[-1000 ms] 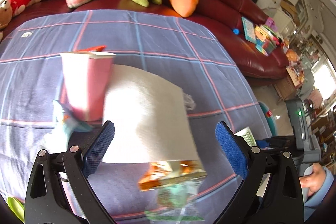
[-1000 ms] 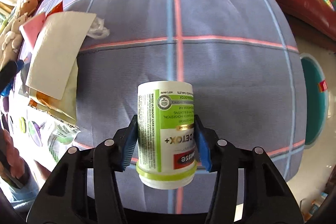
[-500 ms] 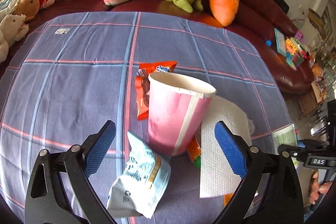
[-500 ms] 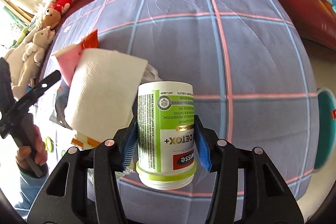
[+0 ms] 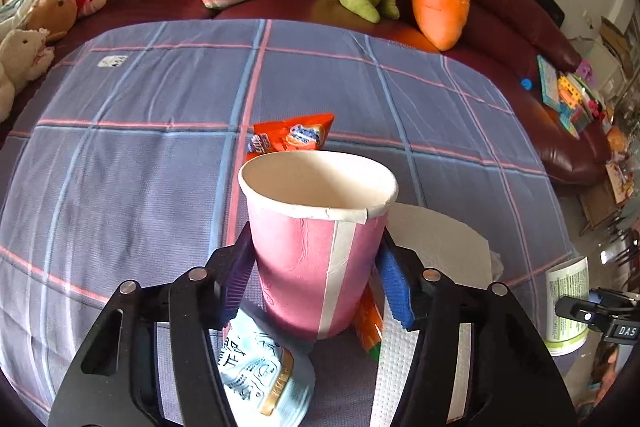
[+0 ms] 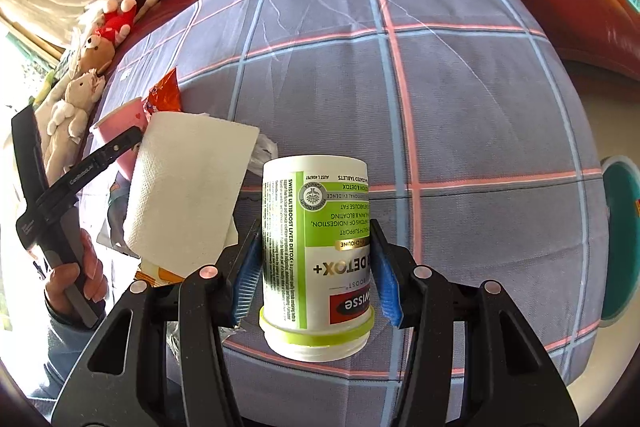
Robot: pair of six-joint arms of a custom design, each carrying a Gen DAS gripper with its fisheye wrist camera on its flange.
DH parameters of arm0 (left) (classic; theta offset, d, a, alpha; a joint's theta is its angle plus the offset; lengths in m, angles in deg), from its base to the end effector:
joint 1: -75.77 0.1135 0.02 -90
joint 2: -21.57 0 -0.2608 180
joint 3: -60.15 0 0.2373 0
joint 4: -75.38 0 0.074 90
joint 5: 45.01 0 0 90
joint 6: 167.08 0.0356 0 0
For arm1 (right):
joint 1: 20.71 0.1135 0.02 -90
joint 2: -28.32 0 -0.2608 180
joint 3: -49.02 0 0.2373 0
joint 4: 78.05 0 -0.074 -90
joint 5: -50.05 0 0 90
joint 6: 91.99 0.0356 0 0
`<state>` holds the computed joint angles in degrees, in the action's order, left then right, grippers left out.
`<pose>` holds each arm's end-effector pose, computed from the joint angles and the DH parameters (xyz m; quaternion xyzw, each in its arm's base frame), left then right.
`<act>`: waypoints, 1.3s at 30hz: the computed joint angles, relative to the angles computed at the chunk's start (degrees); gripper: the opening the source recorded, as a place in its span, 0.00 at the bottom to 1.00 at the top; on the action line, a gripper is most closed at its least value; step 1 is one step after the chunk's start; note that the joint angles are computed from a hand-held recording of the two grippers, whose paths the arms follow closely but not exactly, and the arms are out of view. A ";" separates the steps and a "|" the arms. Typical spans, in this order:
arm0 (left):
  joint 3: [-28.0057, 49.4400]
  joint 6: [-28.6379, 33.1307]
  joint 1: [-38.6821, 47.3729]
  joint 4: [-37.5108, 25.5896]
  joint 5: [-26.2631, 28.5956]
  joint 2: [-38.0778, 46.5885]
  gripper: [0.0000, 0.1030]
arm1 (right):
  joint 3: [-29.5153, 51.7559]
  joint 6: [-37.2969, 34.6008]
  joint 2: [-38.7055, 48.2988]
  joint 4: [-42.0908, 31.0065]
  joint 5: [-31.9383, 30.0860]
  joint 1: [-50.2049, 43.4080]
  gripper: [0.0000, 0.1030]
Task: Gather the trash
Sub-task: 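Grasp the pink paper cup with the left gripper and lift it, then carry the cup over the bin and open the left gripper while the right gripper holds the pill bottle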
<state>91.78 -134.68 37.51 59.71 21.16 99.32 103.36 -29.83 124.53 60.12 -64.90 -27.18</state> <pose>0.1499 -0.0999 0.1034 -0.2090 0.9270 -0.0428 0.3084 0.2368 -0.0117 0.1087 -0.1924 0.9558 0.1903 0.1149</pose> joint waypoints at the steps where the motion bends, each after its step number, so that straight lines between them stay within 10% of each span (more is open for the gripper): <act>1: 0.09 -1.37 -1.16 -2.60 -1.39 -2.55 0.56 | 0.06 -0.59 0.08 -0.17 -0.31 -0.68 0.47; 10: 11.07 -12.69 -16.78 -26.81 -13.29 -12.56 0.57 | 1.41 -6.37 -1.42 -4.60 -3.71 -7.29 0.47; 27: 42.01 -2.69 -26.05 -18.57 -9.61 21.65 0.57 | 17.96 -26.56 6.19 -22.71 -10.52 -35.87 0.47; 39: 81.89 7.77 -27.96 -27.47 -2.52 50.47 0.58 | 50.43 -27.08 30.44 -34.01 -14.77 -52.98 0.47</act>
